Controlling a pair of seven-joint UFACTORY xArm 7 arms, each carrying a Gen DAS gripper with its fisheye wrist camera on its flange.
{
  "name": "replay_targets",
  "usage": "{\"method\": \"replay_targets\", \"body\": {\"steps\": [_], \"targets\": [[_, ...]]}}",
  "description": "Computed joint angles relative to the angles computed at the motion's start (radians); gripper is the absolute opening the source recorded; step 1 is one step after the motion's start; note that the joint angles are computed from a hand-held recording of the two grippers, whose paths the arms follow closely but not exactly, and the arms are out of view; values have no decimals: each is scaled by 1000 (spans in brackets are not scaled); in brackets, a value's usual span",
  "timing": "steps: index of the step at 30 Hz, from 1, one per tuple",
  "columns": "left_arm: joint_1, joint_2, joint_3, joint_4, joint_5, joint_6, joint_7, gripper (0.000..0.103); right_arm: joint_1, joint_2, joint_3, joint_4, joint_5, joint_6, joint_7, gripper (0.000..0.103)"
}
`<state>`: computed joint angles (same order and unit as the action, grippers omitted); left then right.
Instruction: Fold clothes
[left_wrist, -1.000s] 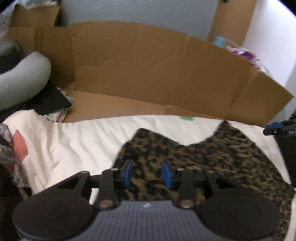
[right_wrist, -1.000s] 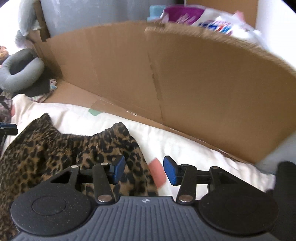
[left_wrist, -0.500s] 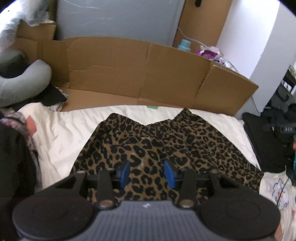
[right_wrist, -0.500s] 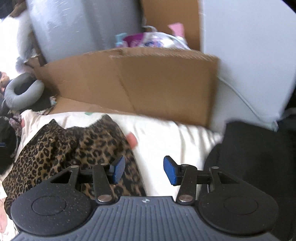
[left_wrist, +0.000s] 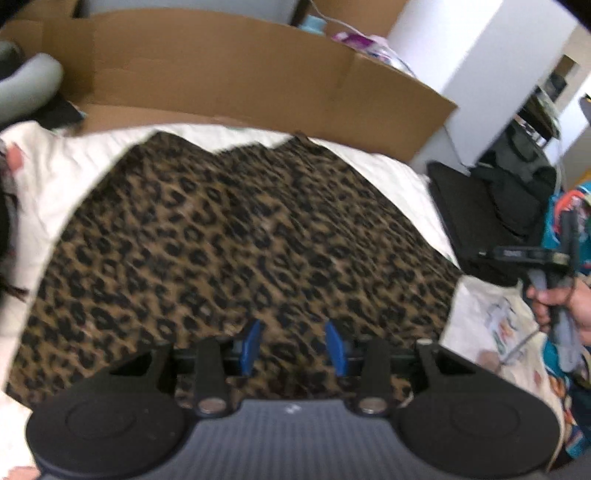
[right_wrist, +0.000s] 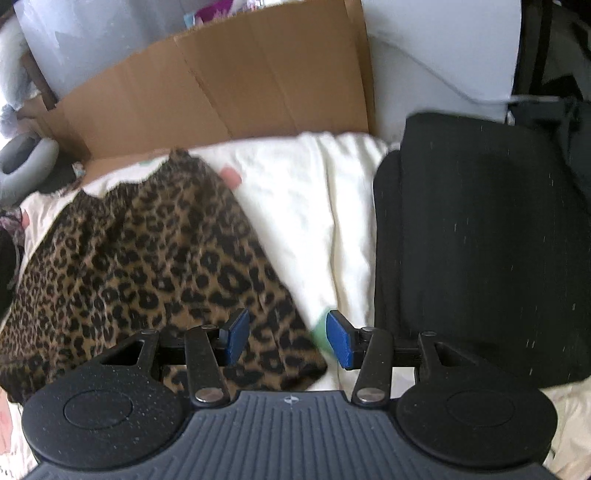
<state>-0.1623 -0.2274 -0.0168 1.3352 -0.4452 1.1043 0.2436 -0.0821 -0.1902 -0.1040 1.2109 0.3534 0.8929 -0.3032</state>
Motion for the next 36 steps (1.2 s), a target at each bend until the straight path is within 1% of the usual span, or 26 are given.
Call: {"method": "replay_targets", "body": {"steps": [3, 8, 10, 13, 14, 15, 19, 21, 22, 25, 28, 30, 31, 32, 33, 35, 36], "targets": [[-18, -18, -6, -27, -23, 38, 25, 41, -2, -15, -3, -26, -6, 11, -13, 53], [-42, -14, -24, -28, -40, 131, -16, 41, -5, -25, -8, -52, -1, 12, -18, 53], [-49, -7, -36, -24, -25, 158, -35, 42, -5, -27, -9, -58, 2, 11, -16, 53], [-54, 5, -46, -25, -21, 187, -88, 46, -4, -26, -10, -65, 7, 9, -15, 53], [-54, 6, -48, -32, -27, 188, -111, 51, -4, -26, -9, -68, 9, 7, -14, 53], [-55, 7, -51, -38, -31, 188, -132, 53, -3, -26, -8, -71, 11, 4, -13, 53], [-66, 14, -63, -60, -28, 162, -167, 55, 3, -27, -10, -79, 29, 4, -30, 53], [-73, 11, -69, -79, -27, 135, -175, 59, 7, -30, -9, -83, 30, 2, -50, 53], [-76, 11, -71, -88, -27, 125, -182, 60, 8, -30, -8, -84, 28, 1, -55, 53], [-85, 28, -72, -94, -34, 129, -200, 58, 8, -27, -8, -84, 26, -3, -64, 53], [-88, 13, -66, -120, -61, 91, -186, 56, 6, -22, -8, -85, 28, -12, -62, 53], [-90, -1, -65, -139, -62, 49, -168, 48, 5, -17, -9, -85, 32, -16, -65, 53], [-91, -4, -64, -143, -59, 39, -162, 47, 5, -17, -8, -87, 30, -20, -72, 53], [-92, 1, -63, -140, -55, 44, -160, 39, 6, -16, -7, -90, 27, -24, -78, 53], [-92, 6, -62, -136, -50, 50, -159, 23, 6, -15, -6, -92, 25, -28, -85, 53], [-89, 10, -57, -134, -52, 61, -165, 8, 5, -14, -6, -96, 25, -38, -87, 53], [-86, 8, -55, -136, -53, 63, -166, 7, 4, -10, -7, -95, 29, -41, -84, 53]]}}
